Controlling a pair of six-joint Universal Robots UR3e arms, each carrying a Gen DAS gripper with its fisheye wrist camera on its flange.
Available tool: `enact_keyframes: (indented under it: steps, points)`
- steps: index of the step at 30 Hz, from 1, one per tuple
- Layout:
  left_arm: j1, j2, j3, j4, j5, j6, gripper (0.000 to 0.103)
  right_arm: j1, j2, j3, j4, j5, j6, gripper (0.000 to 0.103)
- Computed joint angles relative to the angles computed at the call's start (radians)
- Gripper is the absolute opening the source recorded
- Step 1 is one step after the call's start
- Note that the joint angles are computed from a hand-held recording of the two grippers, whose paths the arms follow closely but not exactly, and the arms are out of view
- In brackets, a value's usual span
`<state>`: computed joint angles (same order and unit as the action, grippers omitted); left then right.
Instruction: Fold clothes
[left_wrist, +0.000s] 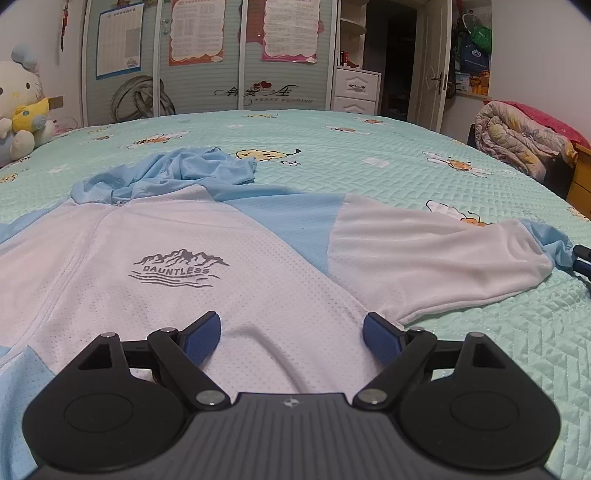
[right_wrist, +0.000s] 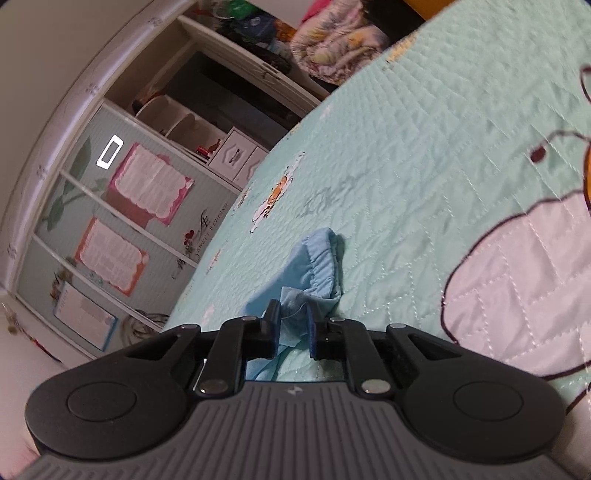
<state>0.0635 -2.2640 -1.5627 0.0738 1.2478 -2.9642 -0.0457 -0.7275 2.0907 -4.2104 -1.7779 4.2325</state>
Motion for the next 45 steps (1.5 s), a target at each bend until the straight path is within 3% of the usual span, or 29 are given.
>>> enact_keyframes:
  steps: [3, 10, 19, 45]
  points:
    - [-0.007, -0.001, 0.003, 0.001, 0.02, 0.002, 0.091, 0.008, -0.003, 0.003, -0.004, -0.006, 0.014, 0.016]
    - [-0.019, -0.001, 0.003, 0.006, 0.056, 0.002, 0.095, -0.031, 0.057, 0.038, -0.166, 0.054, 0.111, 0.024]
    - [-0.034, -0.003, 0.011, 0.001, 0.093, 0.006, 0.099, -0.001, -0.005, 0.024, -0.054, 0.033, 0.035, 0.035]
    - [-0.052, -0.01, 0.021, 0.003, 0.136, 0.011, 0.103, 0.005, -0.031, 0.028, -0.003, 0.024, 0.001, 0.035]
